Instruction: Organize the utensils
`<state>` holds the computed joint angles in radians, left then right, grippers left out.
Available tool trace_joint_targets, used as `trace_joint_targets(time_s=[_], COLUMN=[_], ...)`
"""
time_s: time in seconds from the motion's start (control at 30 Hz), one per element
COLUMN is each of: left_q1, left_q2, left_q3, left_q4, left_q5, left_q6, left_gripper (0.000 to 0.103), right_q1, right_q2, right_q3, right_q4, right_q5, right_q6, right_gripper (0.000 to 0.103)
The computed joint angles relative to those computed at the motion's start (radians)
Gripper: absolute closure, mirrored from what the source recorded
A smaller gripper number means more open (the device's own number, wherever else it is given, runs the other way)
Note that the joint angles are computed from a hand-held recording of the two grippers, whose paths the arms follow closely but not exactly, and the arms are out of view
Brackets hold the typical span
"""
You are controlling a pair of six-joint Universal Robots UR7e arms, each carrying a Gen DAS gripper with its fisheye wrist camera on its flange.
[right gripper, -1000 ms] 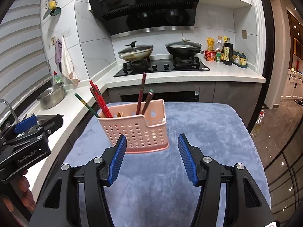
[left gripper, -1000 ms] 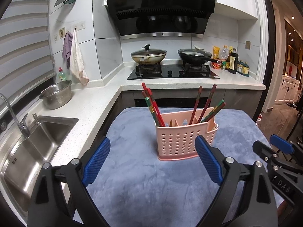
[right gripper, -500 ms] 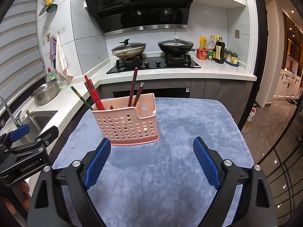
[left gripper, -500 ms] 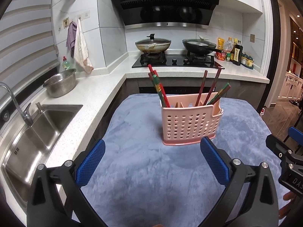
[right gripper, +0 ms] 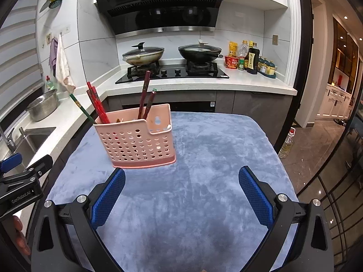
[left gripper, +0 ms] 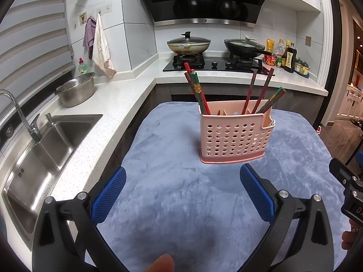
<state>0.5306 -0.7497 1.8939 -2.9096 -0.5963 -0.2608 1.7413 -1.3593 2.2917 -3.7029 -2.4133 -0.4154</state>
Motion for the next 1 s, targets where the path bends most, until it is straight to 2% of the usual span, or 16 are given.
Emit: trace_joint_targets(time_s=[0.47, 1.0], left_q1=[0.0, -0.001], left_q2=[0.0, -0.001], left_q3=[0.005, 0.009], left_q4=[0.069, 0.1], left_q5=[0.044, 0.072], left_q6=[-0.071, -0.097], left_gripper=[0.007, 0.007], right_q1=[-0.006, 0.0], right_q2=[-0.011, 0.01], right_q3=[0.015, 0.015], right_q4=[0.012, 0.003], right_q5=[-0.012, -0.026], right_q6=[0.03, 0.016], right_gripper=[0.007, 0.007])
